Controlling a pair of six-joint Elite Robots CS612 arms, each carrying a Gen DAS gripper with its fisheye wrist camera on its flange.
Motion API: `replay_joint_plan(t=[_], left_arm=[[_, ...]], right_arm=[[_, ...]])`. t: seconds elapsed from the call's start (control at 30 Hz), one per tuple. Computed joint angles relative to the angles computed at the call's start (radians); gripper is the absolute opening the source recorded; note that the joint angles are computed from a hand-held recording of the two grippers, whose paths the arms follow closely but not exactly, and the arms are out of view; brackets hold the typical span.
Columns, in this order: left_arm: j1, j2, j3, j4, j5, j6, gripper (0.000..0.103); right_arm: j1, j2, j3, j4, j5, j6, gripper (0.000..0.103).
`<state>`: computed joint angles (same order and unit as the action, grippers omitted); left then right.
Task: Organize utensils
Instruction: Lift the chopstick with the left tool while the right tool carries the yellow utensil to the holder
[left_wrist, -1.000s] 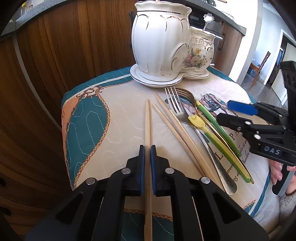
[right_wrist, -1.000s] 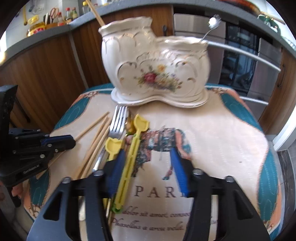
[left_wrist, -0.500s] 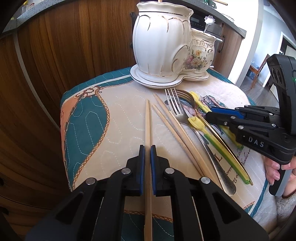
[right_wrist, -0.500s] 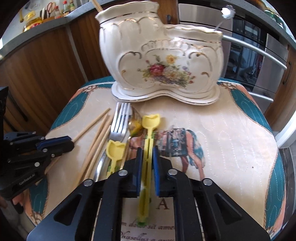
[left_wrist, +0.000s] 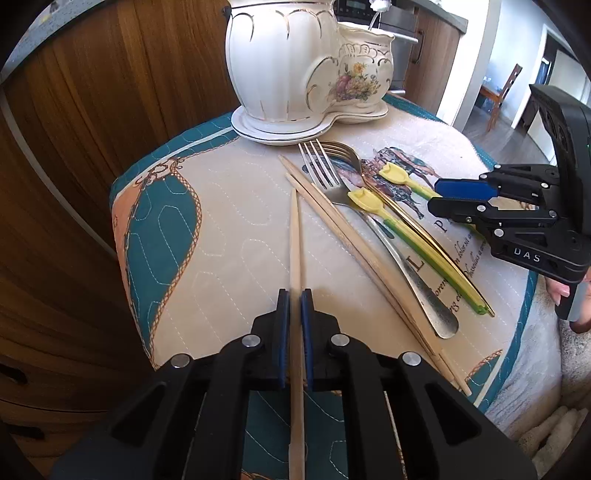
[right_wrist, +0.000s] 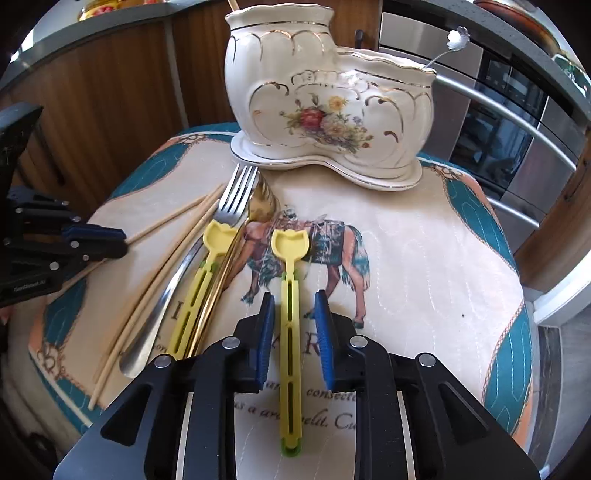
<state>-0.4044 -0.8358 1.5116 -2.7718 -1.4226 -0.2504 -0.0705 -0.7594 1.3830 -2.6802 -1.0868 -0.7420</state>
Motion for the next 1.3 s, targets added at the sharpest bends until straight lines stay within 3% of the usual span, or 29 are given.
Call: replay_joint_plan(t=[0.13, 0.2, 0.23, 0.4, 0.53, 0.7, 0.87, 1.0, 1.1, 1.3], left_arm=[[0.001, 0.004, -0.022, 0.045, -0.003, 0.018, 0.011], [0.002, 0.006, -0.026, 0.047, -0.011, 0.027, 0.014], [0.002, 0.008, -0.026, 0.040, -0.010, 0.031, 0.014], [0.011, 0.008, -0.007, -0.016, -0.025, 0.005, 0.006], [0.017, -0.002, 0.023, -0.082, -0.029, -0.004, 0.006], [0.029, -0.019, 0.074, -0.267, -0.014, -0.043, 0.006], [0.036, -0.020, 0.090, -0.472, 0.003, -0.065, 0.006], [0.040, 0.004, 0.036, -0.540, 0.025, -0.052, 0.006], [0.057, 0.029, -0.017, -0.606, 0.002, -0.076, 0.006], [0.077, 0.097, -0.162, -0.661, -0.008, -0.089, 0.006]], right_arm=[[0.007, 0.003, 0.000, -0.016, -0.006, -0.007, 0.024], [0.003, 0.005, 0.000, -0.017, 0.011, 0.001, 0.015], [0.002, 0.005, 0.002, -0.020, 0.018, 0.007, 0.010], [-0.007, 0.003, 0.010, -0.057, 0.044, 0.042, 0.010], [-0.026, -0.002, 0.023, -0.128, 0.125, 0.099, 0.010], [-0.049, 0.005, 0.029, -0.272, 0.251, 0.242, 0.010], [-0.062, 0.024, 0.018, -0.411, 0.303, 0.381, 0.010], [-0.066, 0.048, -0.031, -0.530, 0.328, 0.524, 0.010], [-0.062, 0.078, -0.095, -0.614, 0.337, 0.635, 0.010], [-0.037, 0.154, -0.257, -0.640, 0.321, 0.779, 0.010]])
